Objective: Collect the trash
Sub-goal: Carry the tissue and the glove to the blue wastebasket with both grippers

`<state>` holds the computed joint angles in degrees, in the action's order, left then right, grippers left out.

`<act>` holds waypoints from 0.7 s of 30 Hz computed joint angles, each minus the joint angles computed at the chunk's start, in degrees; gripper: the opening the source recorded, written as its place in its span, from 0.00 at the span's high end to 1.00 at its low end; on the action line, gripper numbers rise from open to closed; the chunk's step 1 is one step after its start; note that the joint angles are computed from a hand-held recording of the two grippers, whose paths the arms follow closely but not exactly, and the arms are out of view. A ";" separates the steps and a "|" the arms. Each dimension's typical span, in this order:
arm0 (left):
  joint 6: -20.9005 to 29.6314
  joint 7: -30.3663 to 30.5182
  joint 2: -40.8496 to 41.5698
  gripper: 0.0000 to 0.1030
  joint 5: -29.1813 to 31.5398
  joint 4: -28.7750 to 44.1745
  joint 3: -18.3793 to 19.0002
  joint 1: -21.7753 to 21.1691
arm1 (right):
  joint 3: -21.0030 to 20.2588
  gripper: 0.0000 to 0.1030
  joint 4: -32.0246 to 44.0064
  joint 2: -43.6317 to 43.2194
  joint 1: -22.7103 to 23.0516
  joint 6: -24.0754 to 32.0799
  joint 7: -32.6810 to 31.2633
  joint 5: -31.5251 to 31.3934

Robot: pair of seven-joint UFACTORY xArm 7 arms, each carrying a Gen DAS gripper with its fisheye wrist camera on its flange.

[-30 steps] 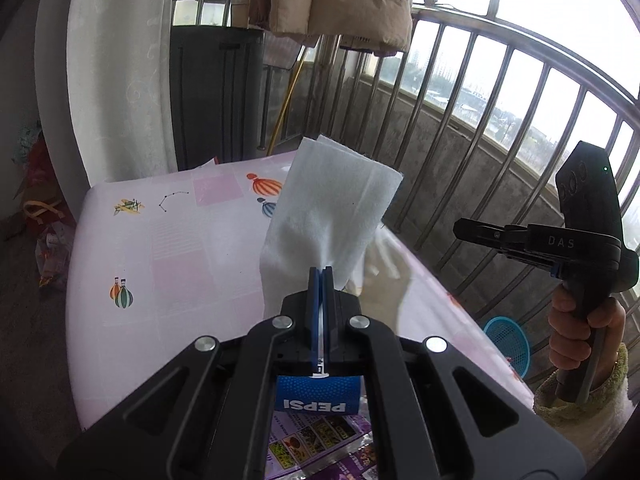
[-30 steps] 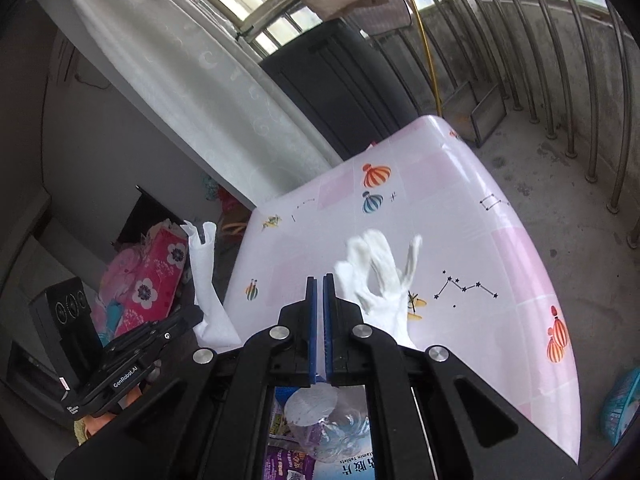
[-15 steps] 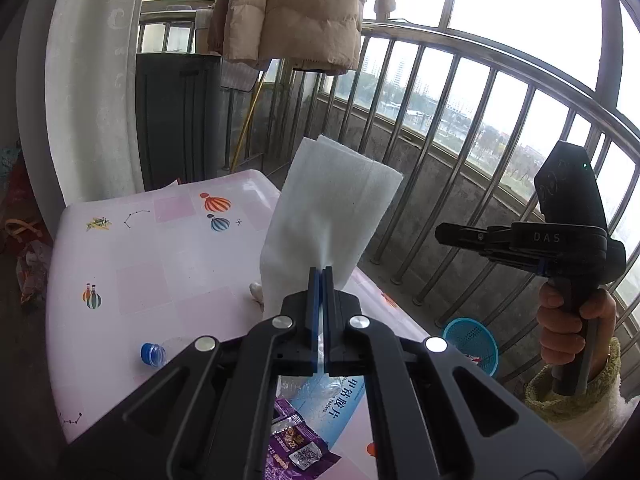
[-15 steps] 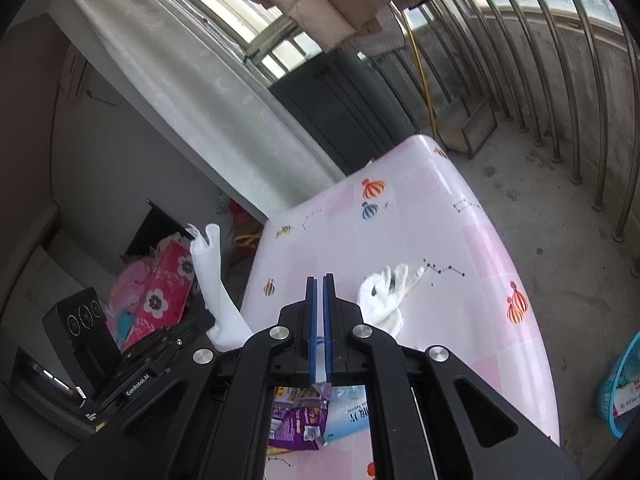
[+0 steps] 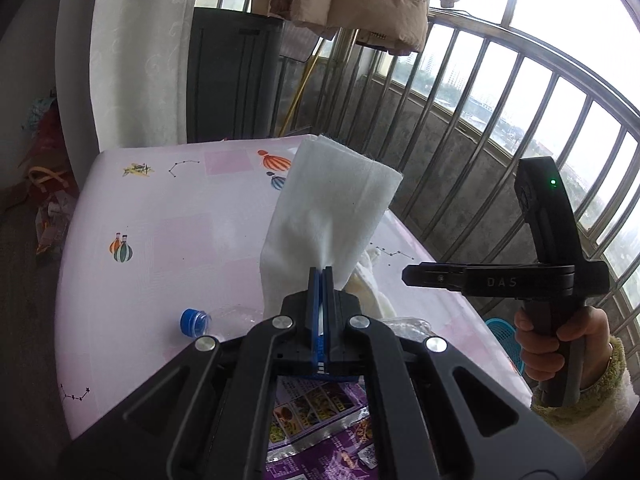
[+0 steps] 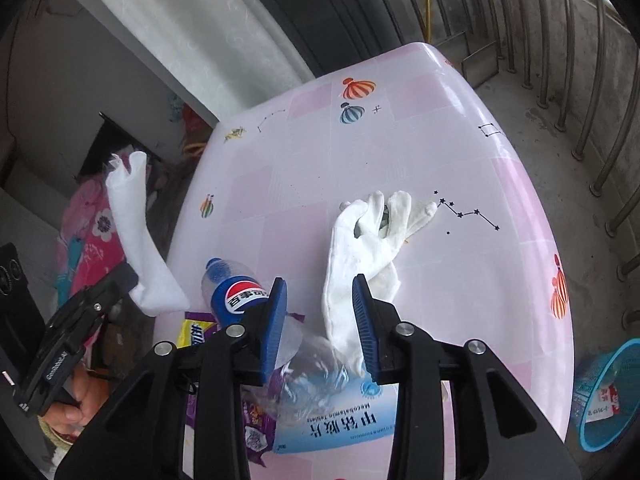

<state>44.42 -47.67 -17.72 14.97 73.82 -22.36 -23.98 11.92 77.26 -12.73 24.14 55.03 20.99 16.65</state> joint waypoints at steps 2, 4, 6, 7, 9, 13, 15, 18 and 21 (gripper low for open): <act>-1.40 0.57 -0.68 1.00 -1.29 -1.82 1.15 -0.09 | 1.10 0.67 3.24 3.72 -0.03 1.47 0.72 -3.26; -2.60 1.19 -1.07 1.00 -2.30 -3.09 1.88 0.04 | 1.70 0.67 6.87 7.63 0.43 3.61 0.41 -5.82; -3.44 1.85 -1.07 1.00 -3.11 -3.78 2.32 0.24 | 2.14 0.67 10.43 11.24 1.04 6.37 0.80 -9.33; -3.89 1.96 -1.09 1.00 -3.39 -4.12 2.44 0.39 | 2.17 0.69 11.55 12.49 1.39 7.18 1.01 -10.72; -4.79 1.94 -1.24 1.00 -3.89 -4.89 2.57 0.65 | 1.94 0.84 12.24 13.35 1.89 7.49 1.61 -12.31; -6.55 1.56 -1.92 1.00 -4.75 -6.67 2.71 1.08 | 1.28 0.96 9.28 10.83 1.77 3.33 2.05 -11.55; -7.21 1.36 -2.30 1.00 -5.06 -7.19 2.70 1.27 | 1.06 0.96 7.52 8.93 1.49 0.62 2.37 -11.29; -7.89 0.99 -2.77 1.00 -4.86 -7.45 2.40 1.75 | 0.52 0.97 4.64 5.74 0.82 -4.24 2.60 -8.80; -8.33 0.40 -3.13 1.00 -4.55 -7.08 2.01 2.21 | -0.08 0.97 2.40 2.49 0.04 -9.41 2.88 -6.39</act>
